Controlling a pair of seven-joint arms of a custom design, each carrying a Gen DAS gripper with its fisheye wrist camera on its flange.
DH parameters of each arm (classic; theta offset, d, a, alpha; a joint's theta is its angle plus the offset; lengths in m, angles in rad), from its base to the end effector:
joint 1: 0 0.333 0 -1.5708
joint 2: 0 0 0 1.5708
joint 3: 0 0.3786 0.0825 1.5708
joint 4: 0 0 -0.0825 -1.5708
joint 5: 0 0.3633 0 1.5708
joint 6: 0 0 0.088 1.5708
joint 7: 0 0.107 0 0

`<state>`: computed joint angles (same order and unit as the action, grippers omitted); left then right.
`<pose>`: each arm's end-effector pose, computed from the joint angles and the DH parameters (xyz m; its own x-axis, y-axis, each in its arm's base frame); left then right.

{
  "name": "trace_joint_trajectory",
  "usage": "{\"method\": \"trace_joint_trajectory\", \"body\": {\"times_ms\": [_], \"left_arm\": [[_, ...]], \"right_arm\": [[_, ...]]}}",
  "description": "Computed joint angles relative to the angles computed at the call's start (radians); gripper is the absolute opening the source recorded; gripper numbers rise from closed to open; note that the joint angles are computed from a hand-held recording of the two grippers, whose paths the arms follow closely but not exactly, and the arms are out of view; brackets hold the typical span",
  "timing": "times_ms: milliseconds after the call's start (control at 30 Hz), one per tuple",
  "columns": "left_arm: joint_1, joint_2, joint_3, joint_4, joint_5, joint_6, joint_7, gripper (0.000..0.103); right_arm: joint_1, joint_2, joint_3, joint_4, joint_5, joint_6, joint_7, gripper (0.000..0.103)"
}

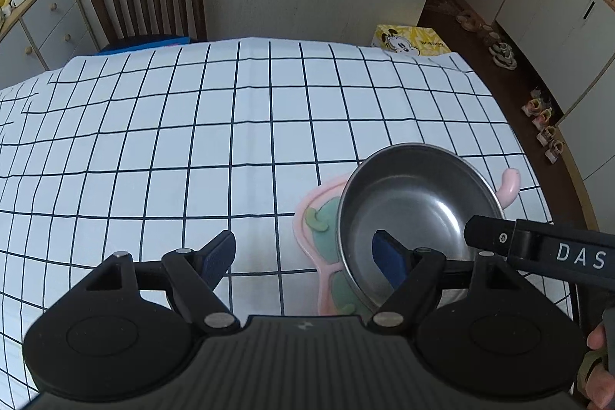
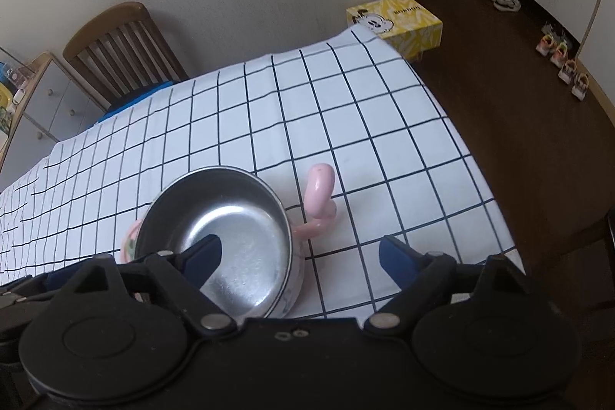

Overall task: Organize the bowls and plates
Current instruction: 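Close both tools on the pink-handled pot rim and lift it, then carry the pink-handled pot with both tools over the large steel bowl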

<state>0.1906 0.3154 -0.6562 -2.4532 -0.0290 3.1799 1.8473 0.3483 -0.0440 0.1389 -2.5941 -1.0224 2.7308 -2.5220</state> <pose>0.4798 -0.2246 0.3288 -0.6124 -0.7872 0.0728 -0.7132 0.5105 -0.4804 0.3626 0.2289 0.3593 -0.6522 -0.7251 -0.2210 -0.6020 0.6726 -0.4304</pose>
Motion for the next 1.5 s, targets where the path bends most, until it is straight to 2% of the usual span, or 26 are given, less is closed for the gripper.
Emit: {"method": "trace_joint_trajectory", "body": {"times_ms": [100,200,233,433,600,767,867,967,1033,1267,1433,1500], "left_arm": [[-0.037,0.010,0.038,0.006,0.007,0.007,-0.011,0.078],[-0.018,0.026,0.021,0.010,0.008,0.016,-0.023,0.078],[-0.029,0.026,0.033,0.014,0.012,0.014,-0.030,0.078],[0.024,0.059,-0.016,0.038,0.012,-0.005,-0.030,0.077],[0.023,0.073,-0.025,0.050,0.013,-0.019,-0.019,0.063],[-0.009,0.065,-0.006,0.048,0.006,-0.028,-0.018,0.042],[-0.026,0.058,0.005,0.043,-0.002,-0.027,-0.012,0.033],[-0.048,0.053,0.023,0.039,-0.002,-0.015,-0.010,0.029],[-0.064,0.048,0.034,0.036,-0.003,-0.011,-0.018,0.029],[-0.033,0.041,0.013,0.023,-0.007,-0.008,-0.029,0.028],[0.015,0.024,-0.027,-0.004,-0.005,0.002,-0.022,0.027],[0.052,0.017,-0.059,-0.016,-0.002,-0.001,-0.019,0.027]], "right_arm": [[0.002,0.020,-0.003,0.008,0.006,0.002,-0.002,0.085],[0.007,0.036,-0.010,0.015,0.000,0.008,-0.005,0.080],[0.009,0.040,-0.012,0.016,-0.007,0.011,-0.002,0.080],[0.020,0.057,-0.023,0.024,-0.018,0.017,-0.005,0.072],[0.025,0.069,-0.032,0.029,-0.024,0.034,-0.009,0.060],[0.030,0.078,-0.039,0.034,-0.037,0.045,-0.008,0.051],[0.032,0.083,-0.042,0.036,-0.043,0.052,-0.005,0.048],[0.034,0.087,-0.044,0.039,-0.039,0.061,-0.019,0.040],[0.037,0.088,-0.045,0.041,-0.034,0.058,-0.026,0.037],[0.051,0.089,-0.041,0.045,0.001,0.019,-0.052,0.018],[0.063,0.087,-0.029,0.050,0.035,-0.014,-0.089,0.015],[0.069,0.088,-0.025,0.052,0.051,-0.022,-0.103,0.014]]}}
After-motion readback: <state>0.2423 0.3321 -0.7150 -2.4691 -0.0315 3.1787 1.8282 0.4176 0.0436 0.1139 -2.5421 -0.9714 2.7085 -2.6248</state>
